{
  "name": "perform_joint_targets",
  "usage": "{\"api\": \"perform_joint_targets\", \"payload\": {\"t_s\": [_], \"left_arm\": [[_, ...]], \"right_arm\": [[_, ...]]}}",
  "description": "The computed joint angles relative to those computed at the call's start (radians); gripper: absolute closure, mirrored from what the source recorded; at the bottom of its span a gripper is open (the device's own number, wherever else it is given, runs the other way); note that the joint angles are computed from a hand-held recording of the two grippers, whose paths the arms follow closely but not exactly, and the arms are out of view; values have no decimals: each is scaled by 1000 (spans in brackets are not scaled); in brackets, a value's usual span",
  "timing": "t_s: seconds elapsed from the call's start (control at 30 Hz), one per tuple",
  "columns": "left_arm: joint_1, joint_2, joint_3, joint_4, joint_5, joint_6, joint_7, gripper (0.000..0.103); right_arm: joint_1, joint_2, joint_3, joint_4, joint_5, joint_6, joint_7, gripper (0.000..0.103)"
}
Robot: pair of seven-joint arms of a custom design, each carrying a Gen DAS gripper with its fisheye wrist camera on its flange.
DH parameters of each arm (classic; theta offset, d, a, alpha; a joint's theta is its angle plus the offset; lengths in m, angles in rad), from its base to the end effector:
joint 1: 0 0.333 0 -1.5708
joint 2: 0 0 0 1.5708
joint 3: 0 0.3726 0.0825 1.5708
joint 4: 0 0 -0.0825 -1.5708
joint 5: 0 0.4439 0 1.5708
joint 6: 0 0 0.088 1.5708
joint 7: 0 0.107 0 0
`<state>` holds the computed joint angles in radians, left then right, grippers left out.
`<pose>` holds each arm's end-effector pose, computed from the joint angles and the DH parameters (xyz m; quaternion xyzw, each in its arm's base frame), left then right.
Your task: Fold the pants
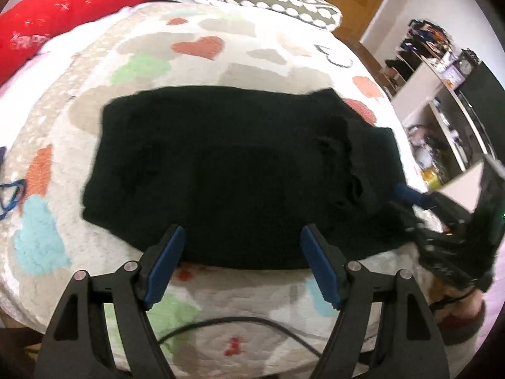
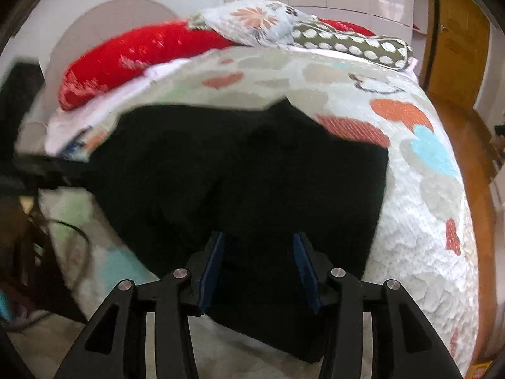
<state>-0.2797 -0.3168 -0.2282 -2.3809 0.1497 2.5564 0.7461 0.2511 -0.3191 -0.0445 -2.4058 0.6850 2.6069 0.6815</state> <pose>0.4515 -0.2621 0.5178 -0.7506 0.6102 -0.2244 0.1180 0.5076 0.0913 0.5118 -0.8278 0.4431 -0.1111 0.3256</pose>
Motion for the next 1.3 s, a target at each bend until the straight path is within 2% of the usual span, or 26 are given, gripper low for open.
{"api": "perform_joint_targets", "payload": {"t_s": [0.07,0.23,0.3,0.4,0.5,0.57,0.77,0.83,1.07,1.2,1.3], "left_arm": [[21,-10,-14,-8,42,-7,-36,27],[43,-29,-23,-21,109,-18,-77,27],[42,-45,-16,-29,114,-30,-72,27],[47,-82,-13,-45,126,-49,-76,27],[65,-119,-18,-61,154,-66,-106,27],[65,-127,-11,-68,149,-61,-111,26],[65,-129,-5,-82,141,-59,-122,26],[63,-127,1,-88,129,-45,-124,26],[73,-112,11,-109,108,-1,-148,26],[72,-103,18,-112,93,10,-145,26],[67,-110,31,-127,62,39,-141,26]], "right_arm": [[10,3,5,8,10,14,-12,47],[34,59,20,41,24,4,-11,47],[25,77,44,39,-15,17,29,45],[21,64,50,44,-49,7,57,45],[35,42,36,51,-18,12,24,43],[40,45,34,63,-9,18,18,39],[35,131,52,100,-18,16,77,35],[34,141,64,93,-29,53,90,34],[38,104,46,98,14,31,54,35],[34,141,52,113,18,36,77,34],[31,181,58,136,21,34,90,28]]}}
